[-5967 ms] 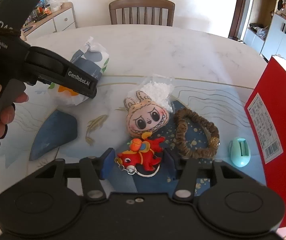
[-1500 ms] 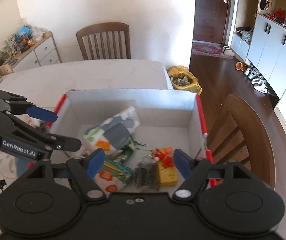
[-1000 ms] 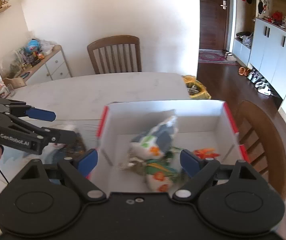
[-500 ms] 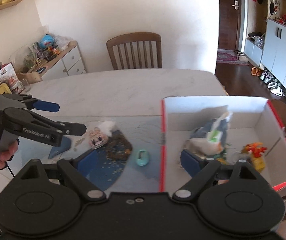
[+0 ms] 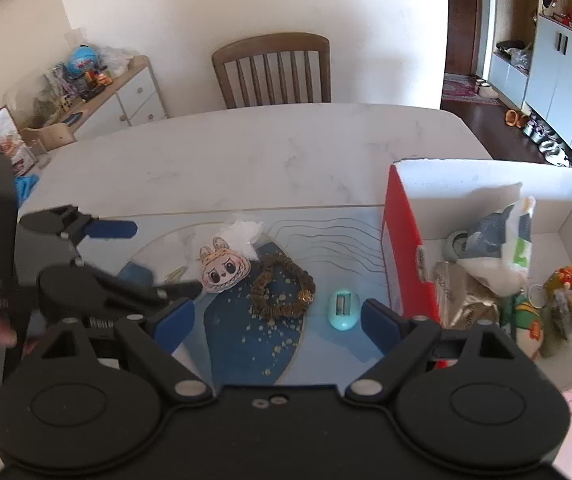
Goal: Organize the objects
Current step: 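Withdraw both tools from the box back over the bunny plush and bracelet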
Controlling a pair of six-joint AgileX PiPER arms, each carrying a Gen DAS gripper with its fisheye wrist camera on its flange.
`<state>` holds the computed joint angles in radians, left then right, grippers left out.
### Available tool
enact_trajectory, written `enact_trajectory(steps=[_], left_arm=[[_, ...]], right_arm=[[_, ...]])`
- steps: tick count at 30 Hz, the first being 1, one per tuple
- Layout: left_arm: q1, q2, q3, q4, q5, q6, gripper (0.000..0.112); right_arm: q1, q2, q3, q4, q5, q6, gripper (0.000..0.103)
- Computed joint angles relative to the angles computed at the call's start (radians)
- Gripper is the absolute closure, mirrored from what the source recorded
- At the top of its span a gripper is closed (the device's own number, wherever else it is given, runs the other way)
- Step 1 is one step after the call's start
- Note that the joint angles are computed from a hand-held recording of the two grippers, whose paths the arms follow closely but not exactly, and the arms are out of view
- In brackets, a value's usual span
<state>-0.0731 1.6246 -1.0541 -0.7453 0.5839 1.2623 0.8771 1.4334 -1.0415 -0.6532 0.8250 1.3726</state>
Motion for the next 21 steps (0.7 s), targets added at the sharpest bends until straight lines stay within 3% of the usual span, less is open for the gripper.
enact_trajectory(steps=[12, 21], left_arm=[[-0.076, 0.035, 0.106, -0.144, -0.219, 0.094, 0.010], [-0.106, 0.077, 0.089, -0.136, -0.269, 0.027, 0.015]], right_arm=[[-0.139, 0.189, -0.114, 0.149, -0.092, -0.259, 0.022], [-0.214, 0.318, -0.203, 0.254, -0.115, -0.410, 0.038]])
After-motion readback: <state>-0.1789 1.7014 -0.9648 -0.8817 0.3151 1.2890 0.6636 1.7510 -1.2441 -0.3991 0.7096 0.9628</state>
